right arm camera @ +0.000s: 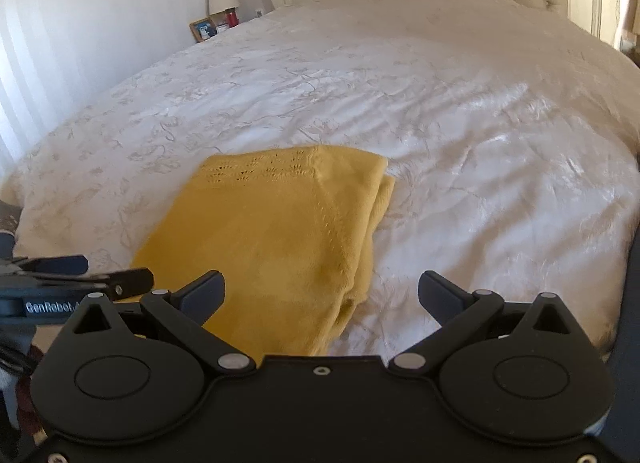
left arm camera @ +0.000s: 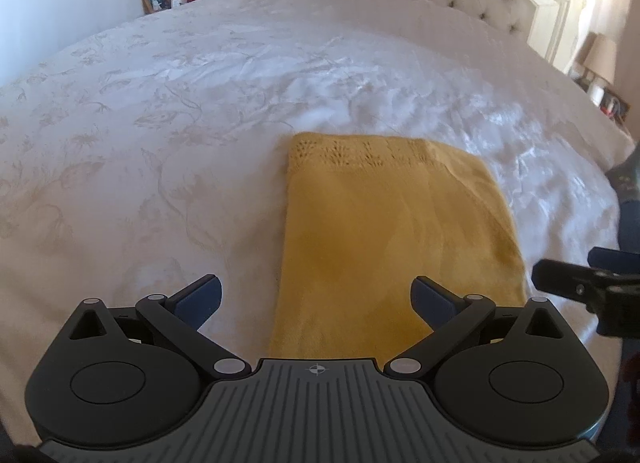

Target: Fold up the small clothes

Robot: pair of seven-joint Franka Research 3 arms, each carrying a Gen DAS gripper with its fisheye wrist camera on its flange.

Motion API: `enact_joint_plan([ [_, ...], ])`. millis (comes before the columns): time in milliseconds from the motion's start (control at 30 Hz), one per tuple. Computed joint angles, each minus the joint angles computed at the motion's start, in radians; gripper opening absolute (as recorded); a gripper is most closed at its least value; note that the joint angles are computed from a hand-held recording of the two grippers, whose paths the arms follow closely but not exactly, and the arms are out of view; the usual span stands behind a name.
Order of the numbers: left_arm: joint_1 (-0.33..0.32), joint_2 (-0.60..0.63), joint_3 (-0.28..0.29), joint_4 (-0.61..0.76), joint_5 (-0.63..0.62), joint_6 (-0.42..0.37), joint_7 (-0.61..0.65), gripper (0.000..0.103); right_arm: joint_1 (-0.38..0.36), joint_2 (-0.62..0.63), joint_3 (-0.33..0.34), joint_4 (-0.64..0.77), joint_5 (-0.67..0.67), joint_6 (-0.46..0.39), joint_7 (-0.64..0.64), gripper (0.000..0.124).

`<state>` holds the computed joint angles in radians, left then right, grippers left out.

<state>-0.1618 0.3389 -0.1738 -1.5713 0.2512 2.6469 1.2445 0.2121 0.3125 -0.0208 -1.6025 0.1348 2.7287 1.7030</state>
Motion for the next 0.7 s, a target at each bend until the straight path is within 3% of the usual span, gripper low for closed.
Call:
enact_joint_plan([
  [233,-0.04,-0.015,0.012,0.027,0.057,-0.121,-0.06,0.102,0.009,-0.032,-0.007,-0.037,-0.024,0.008,0.022,0.102],
  [700,-0.081,-0.051,0.024,0.027,0.192,-0.194,-0.2,0.102,0.047,-0.073,-0.034,-0.071,-0.177,0.029,0.101,0.102],
])
